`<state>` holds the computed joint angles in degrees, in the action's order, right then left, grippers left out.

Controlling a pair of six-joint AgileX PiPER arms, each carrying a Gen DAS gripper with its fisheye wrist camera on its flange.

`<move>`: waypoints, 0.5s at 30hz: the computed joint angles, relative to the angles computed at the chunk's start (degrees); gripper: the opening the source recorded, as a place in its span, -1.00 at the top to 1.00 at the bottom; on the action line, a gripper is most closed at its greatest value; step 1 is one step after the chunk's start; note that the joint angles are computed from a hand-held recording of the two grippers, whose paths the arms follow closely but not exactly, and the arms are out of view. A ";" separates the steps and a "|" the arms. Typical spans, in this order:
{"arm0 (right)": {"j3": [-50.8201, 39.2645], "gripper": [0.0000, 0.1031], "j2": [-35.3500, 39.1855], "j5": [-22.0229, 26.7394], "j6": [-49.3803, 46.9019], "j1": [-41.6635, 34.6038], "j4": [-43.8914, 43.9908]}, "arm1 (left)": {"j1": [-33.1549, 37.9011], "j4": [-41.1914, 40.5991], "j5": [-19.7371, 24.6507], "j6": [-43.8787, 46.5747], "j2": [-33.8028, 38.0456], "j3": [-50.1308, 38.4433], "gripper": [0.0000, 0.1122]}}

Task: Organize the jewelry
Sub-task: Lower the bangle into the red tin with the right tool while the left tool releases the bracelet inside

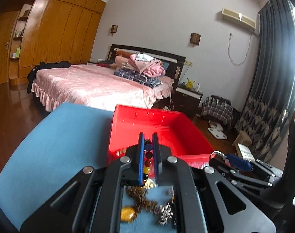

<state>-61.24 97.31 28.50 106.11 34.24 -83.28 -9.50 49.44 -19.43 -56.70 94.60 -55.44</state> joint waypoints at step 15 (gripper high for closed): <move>-18.29 0.06 11.71 -7.46 -20.58 -8.62 16.27 | -2.44 26.81 2.46 -29.08 14.44 -25.12 0.88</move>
<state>-79.54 109.02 21.04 85.53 25.62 -67.01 -11.93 76.25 -16.97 -85.78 109.04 -80.56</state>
